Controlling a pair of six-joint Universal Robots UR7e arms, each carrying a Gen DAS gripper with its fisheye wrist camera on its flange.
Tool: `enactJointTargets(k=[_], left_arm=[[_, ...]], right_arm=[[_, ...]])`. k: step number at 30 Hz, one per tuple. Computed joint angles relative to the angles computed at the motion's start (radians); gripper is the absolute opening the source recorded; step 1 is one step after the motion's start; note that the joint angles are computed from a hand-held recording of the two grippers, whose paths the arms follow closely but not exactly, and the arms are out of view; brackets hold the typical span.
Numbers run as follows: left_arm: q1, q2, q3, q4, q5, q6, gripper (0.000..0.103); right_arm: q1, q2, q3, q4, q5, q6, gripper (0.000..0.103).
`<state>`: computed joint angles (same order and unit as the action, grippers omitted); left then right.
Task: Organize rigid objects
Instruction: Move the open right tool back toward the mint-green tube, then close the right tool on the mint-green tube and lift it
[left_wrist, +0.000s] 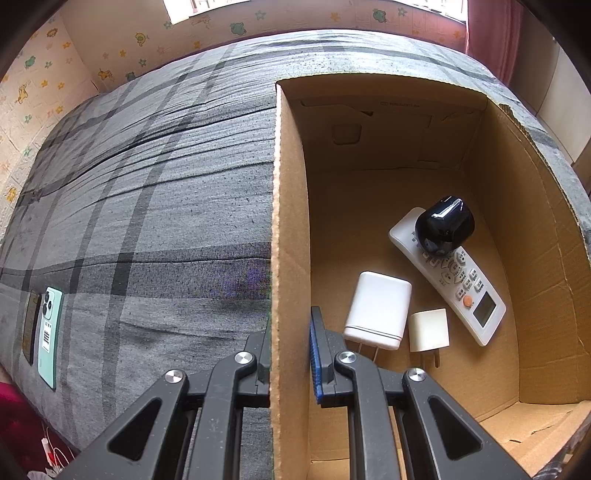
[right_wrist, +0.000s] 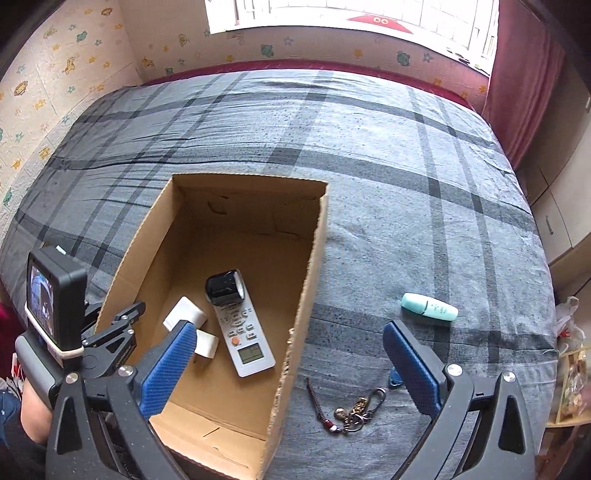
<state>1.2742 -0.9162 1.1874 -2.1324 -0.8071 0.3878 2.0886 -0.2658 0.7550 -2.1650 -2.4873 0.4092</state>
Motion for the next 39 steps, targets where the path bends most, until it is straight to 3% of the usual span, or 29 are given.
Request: enactJointTargets(k=[14, 28, 39], left_arm=[[0.001, 0.002, -0.004, 0.005, -0.002, -0.003, 0.016], [0.001, 0.003, -0.008, 0.008, 0.000, -0.003, 0.016], [0.003, 0.006, -0.014, 0.014, -0.005, -0.013, 0.016]], right_arm=[[-0.077, -0.145, 0.187, -0.039, -0.099, 0.129, 0.103], [-0.197, -0.180, 0.245, 0.017, -0.039, 0.253, 0.103], [-0.269, -0.159, 0.227, 0.036, 0.000, 0.239, 0.103]])
